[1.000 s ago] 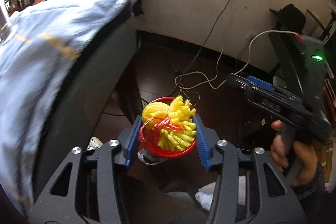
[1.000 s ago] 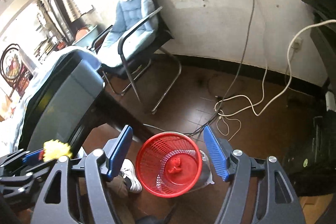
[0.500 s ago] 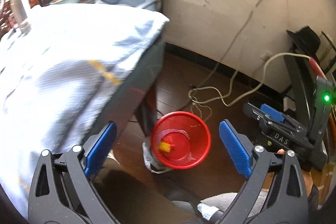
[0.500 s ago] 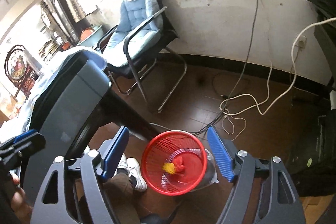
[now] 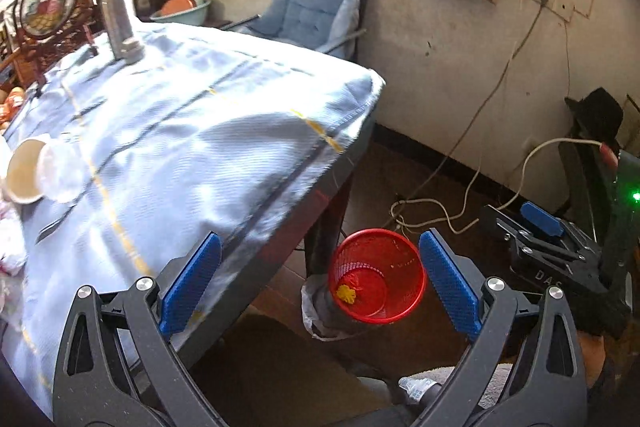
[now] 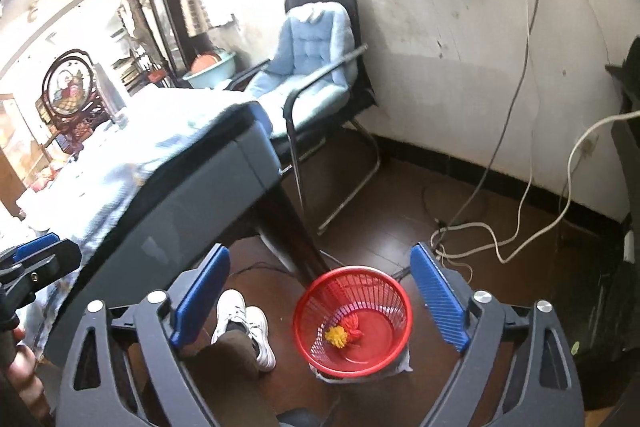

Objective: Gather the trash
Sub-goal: 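Bring both open tools back over the table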

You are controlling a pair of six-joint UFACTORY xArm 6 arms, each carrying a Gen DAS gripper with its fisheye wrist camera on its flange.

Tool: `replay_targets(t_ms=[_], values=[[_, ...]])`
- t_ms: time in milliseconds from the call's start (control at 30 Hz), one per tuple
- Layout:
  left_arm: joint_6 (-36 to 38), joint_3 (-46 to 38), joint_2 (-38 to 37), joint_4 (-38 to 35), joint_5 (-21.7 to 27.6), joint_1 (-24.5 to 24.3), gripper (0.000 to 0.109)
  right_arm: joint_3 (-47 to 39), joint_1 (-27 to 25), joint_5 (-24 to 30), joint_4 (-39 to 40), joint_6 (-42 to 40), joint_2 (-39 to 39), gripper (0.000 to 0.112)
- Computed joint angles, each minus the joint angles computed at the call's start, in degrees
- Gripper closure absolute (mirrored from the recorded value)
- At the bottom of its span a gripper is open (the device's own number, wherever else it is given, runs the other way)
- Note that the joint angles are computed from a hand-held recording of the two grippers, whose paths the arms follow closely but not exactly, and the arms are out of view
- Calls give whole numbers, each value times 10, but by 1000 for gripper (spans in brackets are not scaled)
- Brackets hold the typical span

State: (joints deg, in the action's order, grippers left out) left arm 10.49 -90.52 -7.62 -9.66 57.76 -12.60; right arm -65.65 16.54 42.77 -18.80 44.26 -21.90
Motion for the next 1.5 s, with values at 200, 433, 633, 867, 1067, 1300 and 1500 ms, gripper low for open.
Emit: replay_targets(t_ms=[200,433,633,867,1067,1300,1500], values=[[-21,60,-71,22,-37,12,12,-10,41,3,-43,19,-24,17],[-48,115,-150,36,-63,52,12,-10,84,-15,-74,34,-57,15],[-45,149,-200,11,-67,129,12,-22,119,-29,-80,41,-62,15],[-43,173,-225,-18,-85,272,12,-50,168,-30,-98,40,-40,15],[-53,147,-182,-64,-59,406,12,-82,195,-32,-63,0,8,15],[-81,114,-127,-66,-46,475,12,-172,225,-33,39,-102,119,15],[-80,104,-109,-75,-42,502,12,-374,273,-10,123,-234,289,15]])
